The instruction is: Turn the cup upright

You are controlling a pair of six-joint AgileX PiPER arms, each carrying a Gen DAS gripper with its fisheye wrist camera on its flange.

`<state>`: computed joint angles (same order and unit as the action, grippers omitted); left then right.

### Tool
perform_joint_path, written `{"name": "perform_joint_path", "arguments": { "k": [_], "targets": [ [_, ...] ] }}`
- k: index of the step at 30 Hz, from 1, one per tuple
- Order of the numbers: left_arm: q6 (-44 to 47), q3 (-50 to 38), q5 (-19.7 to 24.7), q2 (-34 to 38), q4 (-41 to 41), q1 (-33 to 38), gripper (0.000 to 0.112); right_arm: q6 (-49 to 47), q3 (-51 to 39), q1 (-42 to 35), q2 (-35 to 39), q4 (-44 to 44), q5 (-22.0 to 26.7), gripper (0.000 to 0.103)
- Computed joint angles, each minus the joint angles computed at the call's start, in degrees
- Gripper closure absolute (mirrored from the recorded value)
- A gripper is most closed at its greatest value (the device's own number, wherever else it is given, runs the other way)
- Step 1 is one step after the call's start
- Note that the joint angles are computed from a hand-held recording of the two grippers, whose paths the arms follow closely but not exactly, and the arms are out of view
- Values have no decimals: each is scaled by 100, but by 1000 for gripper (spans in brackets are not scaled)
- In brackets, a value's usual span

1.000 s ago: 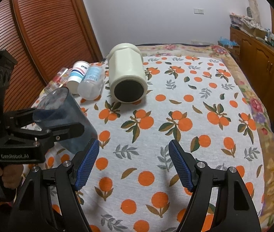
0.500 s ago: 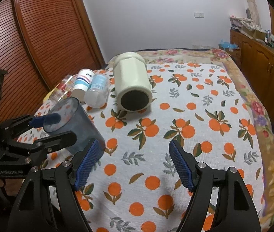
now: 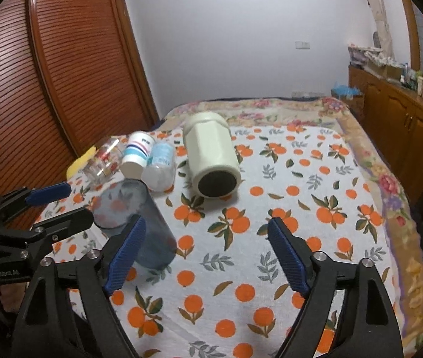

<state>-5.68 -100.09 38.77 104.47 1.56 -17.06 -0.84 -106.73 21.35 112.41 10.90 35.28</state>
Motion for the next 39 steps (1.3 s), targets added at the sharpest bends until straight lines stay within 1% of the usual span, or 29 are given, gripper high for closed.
{"name": "perform_joint_path", "arguments": {
  "k": [3,6,9,12,18,21,24,29,31,39],
  "targets": [
    [-235,237,-161,-210,263,-26,36,317,192,93,-162,-318,-262,13],
    [-644,428,-252,-384,691,-87,29,591,366,164,-314,-575,-478,9],
    [-922,678,-452,-568,937,-101,24,978,639,269,-525,-1011,-778,2],
    [-1092,931,-651,-736,1069,-88,21,1529,950,391,-731,-1628,-1087,1],
    [-1909,1450,-986,-1025,1941,-175,20,2826,1442,577,-995,-2888,-1480,1],
    [-2225,1683,-1115,-1149,2248,-186,20,3227,1599,645,-1071,-3301,-1558,0],
    [-2334,1780,-1167,-1198,2304,-155,20,3553,1679,695,-1103,-3656,-1580,0],
    [-2393,1854,-1214,-1232,2345,-134,20,3651,1726,706,-1130,-3750,-1589,0],
    [-2422,1874,-1234,-1242,2370,-132,20,3827,1788,723,-1159,-3917,-1609,0],
    [-2502,1910,-1255,-1272,2430,-138,20,3821,1807,717,-1172,-3915,-1615,0]
  ]
}}
